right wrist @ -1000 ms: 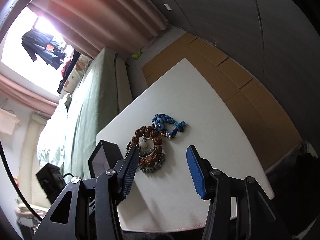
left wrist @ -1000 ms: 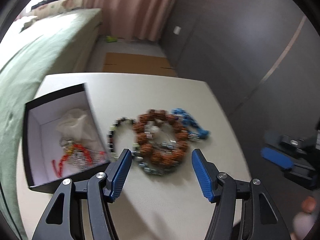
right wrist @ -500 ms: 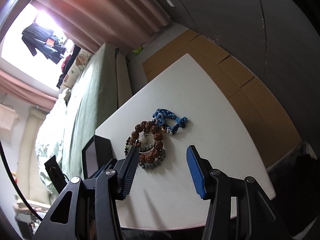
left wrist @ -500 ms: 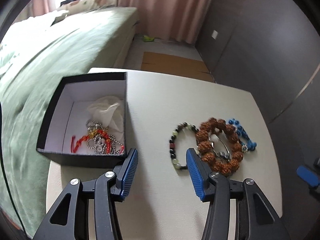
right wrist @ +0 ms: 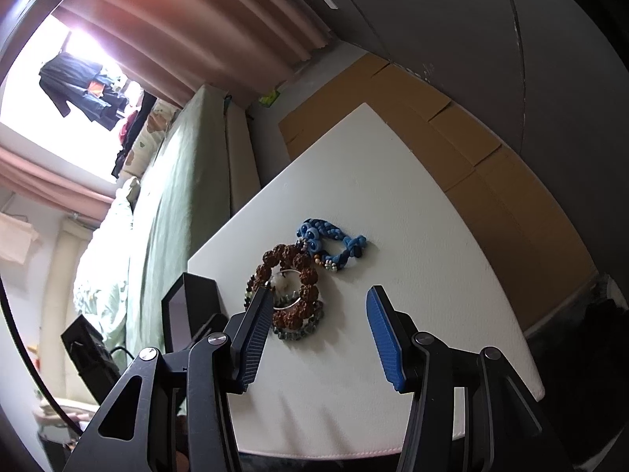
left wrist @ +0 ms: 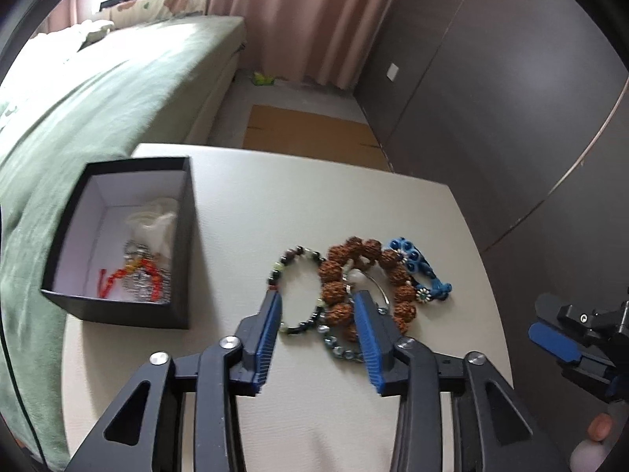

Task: Organize jewelry
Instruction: 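Move both grippers back over the remaining jewelry pile, then close the left gripper on the brown rudraksha bead bracelet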

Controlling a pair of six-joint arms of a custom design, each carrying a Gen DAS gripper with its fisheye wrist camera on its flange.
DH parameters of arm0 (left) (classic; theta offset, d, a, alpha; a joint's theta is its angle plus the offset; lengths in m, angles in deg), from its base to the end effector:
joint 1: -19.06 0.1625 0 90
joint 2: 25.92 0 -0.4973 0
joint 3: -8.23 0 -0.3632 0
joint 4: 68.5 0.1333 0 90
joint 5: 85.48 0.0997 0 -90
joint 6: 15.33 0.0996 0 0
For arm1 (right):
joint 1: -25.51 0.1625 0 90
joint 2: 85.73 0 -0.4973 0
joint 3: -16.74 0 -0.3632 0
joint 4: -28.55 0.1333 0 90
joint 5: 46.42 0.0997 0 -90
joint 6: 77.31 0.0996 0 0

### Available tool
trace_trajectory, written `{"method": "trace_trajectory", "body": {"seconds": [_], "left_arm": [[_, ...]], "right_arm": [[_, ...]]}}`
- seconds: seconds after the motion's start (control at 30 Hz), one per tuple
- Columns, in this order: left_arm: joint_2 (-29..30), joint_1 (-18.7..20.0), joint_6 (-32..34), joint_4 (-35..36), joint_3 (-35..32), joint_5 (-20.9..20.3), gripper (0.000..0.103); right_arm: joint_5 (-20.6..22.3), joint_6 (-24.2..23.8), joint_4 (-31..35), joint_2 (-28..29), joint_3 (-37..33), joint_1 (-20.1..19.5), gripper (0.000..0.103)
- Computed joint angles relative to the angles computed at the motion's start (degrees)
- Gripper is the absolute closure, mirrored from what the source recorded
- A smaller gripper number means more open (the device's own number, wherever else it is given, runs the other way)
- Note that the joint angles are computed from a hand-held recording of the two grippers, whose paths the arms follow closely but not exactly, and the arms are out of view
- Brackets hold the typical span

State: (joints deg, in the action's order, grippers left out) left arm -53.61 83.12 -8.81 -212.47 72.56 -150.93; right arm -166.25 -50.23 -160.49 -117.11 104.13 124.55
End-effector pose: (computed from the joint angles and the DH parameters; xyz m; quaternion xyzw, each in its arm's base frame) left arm -0.2165 -0.8443 0.1201 0.2392 0.9364 -0.1806 0.1823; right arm 0.2020 -0.7369 0.1252 -0.2342 -0.8731 0.4112 0.1178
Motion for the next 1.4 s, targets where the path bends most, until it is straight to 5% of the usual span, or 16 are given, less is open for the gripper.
{"method": "trace_trajectory", "body": {"seconds": [0.3, 0.63, 1.4], "left_arm": [[2.96, 0.00, -0.37, 3.38, -4.27, -1.32, 0.068], [6.33, -1.61, 4.11, 4.65, -5.43, 7.90, 0.068], [3.76, 1.13, -2.49, 5.38, -5.43, -3.42, 0.068]], "right_arm": [[2.03, 0.67, 0.26, -0.51, -0.22, -1.27, 0.052], [3.89, 1.33, 0.87, -0.89, -0.64, -2.04, 0.053], [3.37, 1.60, 1.89, -0.51, -1.31, -2.06, 0.053]]}}
